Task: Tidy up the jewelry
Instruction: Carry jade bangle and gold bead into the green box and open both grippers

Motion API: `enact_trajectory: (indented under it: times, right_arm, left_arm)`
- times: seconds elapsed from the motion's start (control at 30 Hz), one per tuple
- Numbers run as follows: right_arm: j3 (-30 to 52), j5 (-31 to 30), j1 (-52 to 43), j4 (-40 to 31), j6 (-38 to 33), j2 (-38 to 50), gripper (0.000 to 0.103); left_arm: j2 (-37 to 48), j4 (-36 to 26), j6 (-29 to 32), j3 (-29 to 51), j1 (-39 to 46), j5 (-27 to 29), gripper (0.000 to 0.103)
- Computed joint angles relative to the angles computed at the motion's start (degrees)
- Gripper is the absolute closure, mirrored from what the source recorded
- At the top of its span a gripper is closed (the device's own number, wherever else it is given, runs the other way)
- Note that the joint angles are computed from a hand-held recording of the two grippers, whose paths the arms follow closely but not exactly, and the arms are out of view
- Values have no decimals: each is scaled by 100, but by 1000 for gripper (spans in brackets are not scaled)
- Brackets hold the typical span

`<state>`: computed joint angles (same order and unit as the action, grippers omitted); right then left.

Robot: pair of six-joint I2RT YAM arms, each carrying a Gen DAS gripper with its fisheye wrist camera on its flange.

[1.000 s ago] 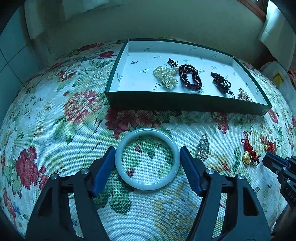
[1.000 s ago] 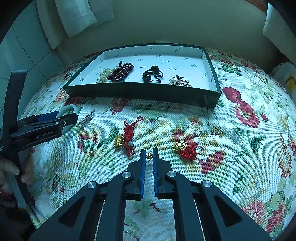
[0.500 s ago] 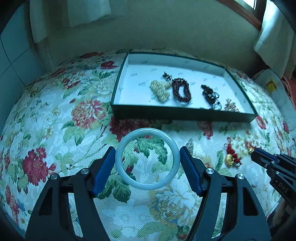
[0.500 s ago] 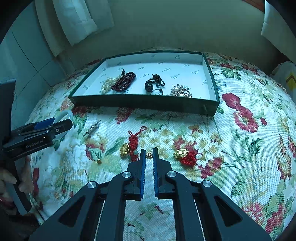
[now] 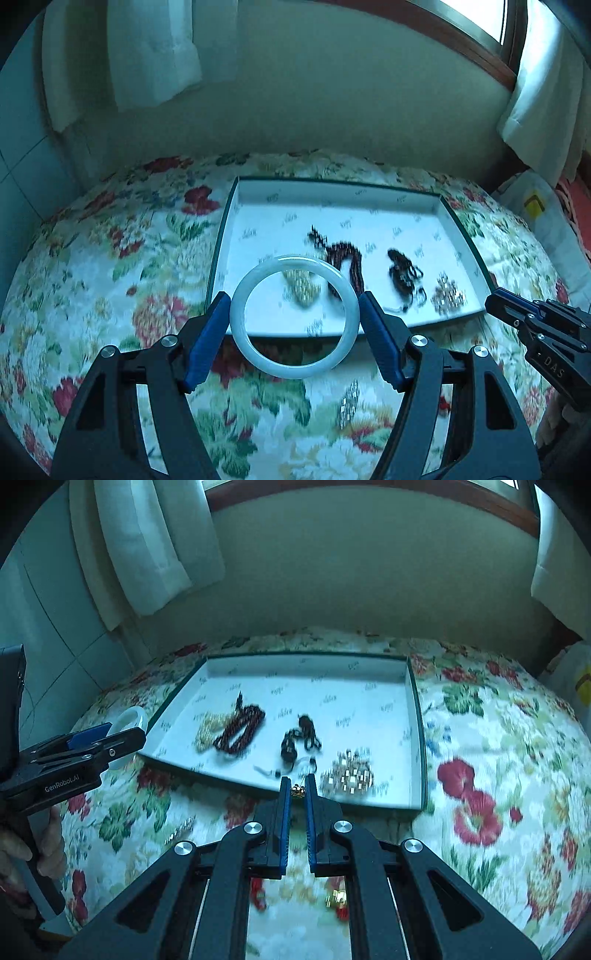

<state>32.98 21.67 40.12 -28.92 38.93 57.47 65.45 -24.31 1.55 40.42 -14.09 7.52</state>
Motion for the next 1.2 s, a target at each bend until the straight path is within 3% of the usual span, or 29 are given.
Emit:
enact_trajectory:
  times: [0.3, 0.57, 0.87, 1.2]
  right_arm:
    - [218, -763, -1405, 1186, -1109, 1080, 96]
    - [376, -1190, -1986, 1880, -1423, 2142, 96]
    - [592, -1364, -2369, 2054, -1667, 2748, 96]
    - [622, -1481, -2420, 2096, -1588, 2940, 95]
  left_arm:
    - [1679, 828, -98, 800, -219, -319, 32]
    - [2903, 1152, -166, 1473, -305, -551, 32]
    - [3677, 1050, -298, 2027, -311, -708, 32]
    - [3925, 755, -255, 2311, -289, -701, 32]
